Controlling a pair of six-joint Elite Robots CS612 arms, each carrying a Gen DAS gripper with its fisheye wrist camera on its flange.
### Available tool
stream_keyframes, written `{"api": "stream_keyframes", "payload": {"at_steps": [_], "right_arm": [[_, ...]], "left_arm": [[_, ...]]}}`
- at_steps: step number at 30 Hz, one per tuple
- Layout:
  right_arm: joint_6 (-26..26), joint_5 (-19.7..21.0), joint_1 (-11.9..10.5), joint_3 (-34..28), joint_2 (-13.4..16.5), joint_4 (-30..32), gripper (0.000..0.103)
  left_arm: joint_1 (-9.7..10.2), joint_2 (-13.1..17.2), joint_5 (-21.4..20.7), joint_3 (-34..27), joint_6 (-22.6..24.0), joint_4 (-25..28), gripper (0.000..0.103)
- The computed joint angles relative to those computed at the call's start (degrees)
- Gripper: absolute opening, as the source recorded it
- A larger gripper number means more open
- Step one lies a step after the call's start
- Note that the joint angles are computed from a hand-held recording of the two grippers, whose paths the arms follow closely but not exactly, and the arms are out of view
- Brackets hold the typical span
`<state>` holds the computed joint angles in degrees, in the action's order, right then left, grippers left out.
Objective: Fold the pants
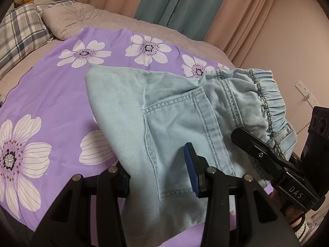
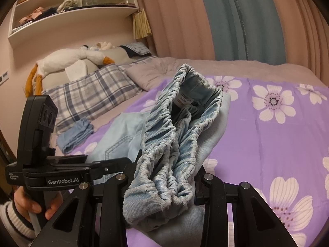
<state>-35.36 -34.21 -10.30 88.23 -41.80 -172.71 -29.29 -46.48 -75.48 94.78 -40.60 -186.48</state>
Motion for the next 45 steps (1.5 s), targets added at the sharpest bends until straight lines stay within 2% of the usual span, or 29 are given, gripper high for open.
{"api": "stream_keyframes", "payload": {"at_steps": [8,21,34,45], "right_arm": [[3.15,-1.82,0.88,-2.24,1.31,-0.25,0.037],[10.41,-3.79,1.50,-7.84,4.73,-5.88,0.037],[13.99,-6.98,2.89,-13.13,7.87,-5.46,0.037],[13.48,-9.72,4.12,-16.29,9.64,-1.61,0.037]], "left_arm": [[0.95,1.82,-0.88,-3.88,1.60,2.92,0.042],[2.64,5.69,-1.68,-12.01,6.37,5.74,0.042],[4.46,10.07,-3.11,-19.73,8.40,11.11,0.042],[5.43,12.66,-3.61,-23.50,7.54,15.39,0.042]]}}
